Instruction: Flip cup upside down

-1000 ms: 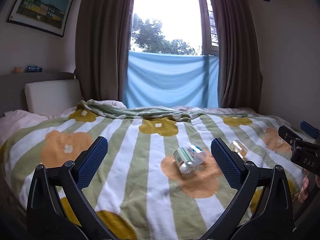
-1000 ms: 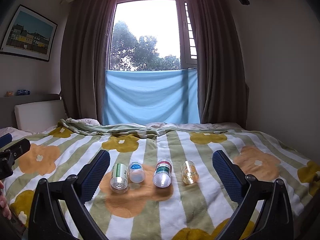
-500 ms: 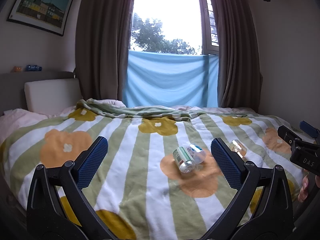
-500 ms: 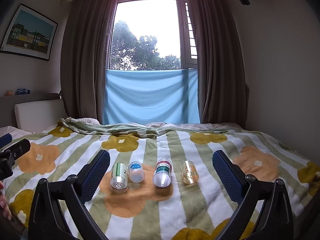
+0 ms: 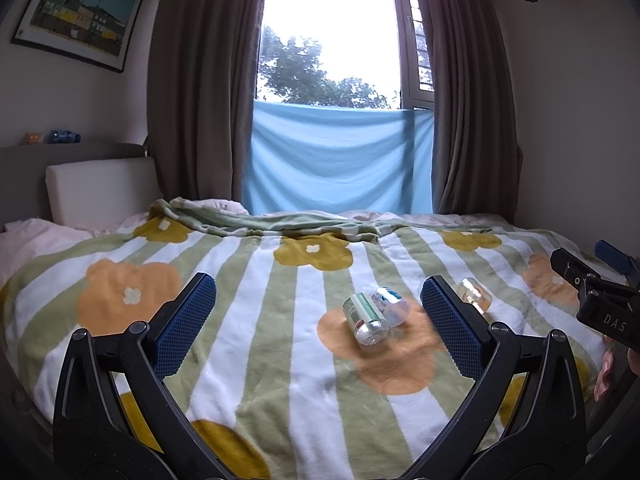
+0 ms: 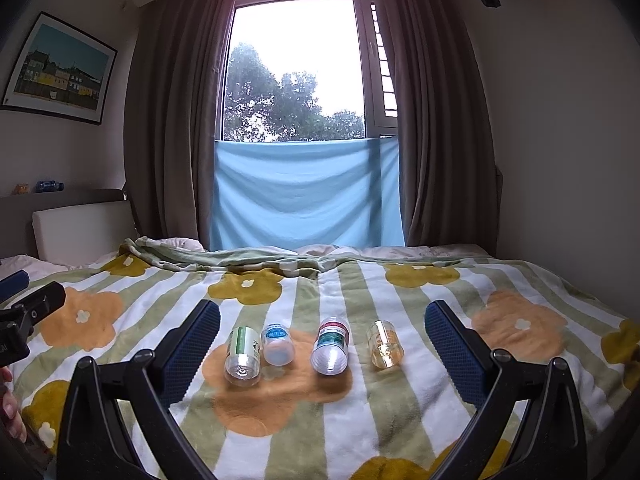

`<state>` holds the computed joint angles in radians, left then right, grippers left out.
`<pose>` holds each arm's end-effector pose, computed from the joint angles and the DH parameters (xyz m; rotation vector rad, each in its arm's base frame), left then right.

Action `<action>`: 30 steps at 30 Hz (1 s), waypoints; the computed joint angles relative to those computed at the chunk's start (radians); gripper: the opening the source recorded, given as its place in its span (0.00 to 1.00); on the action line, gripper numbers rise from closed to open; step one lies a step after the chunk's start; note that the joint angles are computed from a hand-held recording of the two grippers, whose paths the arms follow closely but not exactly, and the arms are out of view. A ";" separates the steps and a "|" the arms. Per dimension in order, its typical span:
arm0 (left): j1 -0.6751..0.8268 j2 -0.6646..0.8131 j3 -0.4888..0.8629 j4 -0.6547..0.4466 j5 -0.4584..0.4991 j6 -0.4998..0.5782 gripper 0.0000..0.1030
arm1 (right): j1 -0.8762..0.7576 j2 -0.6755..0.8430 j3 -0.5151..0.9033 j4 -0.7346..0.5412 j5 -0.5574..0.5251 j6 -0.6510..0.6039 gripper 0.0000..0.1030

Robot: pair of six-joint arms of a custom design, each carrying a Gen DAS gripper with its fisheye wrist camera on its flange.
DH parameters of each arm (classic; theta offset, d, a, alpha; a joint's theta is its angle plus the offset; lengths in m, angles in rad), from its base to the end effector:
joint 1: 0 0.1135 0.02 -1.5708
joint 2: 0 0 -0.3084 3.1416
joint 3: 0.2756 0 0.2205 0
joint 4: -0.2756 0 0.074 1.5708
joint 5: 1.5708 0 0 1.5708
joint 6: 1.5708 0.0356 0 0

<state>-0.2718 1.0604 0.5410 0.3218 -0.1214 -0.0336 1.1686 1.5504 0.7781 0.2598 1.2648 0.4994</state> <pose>0.1847 -0.0470 0.3079 0.1225 1.7641 -0.1141 0.1414 0.2457 0.2752 0.1207 1.7157 -0.0937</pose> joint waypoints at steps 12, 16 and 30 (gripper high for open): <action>0.039 0.042 0.004 0.007 0.039 -0.010 1.00 | -0.106 0.046 0.075 -0.117 -0.132 0.061 0.99; 0.096 0.087 0.019 0.020 0.082 0.003 1.00 | -0.256 0.088 0.128 -0.109 -0.296 -0.006 0.99; 0.262 0.218 0.073 0.074 0.224 0.029 1.00 | -0.760 0.697 1.066 -0.800 -0.944 -0.106 0.99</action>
<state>-0.0096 1.2788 0.6144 0.3958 0.1022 -0.0049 0.4089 2.2474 1.8444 -0.5400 0.3205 0.3932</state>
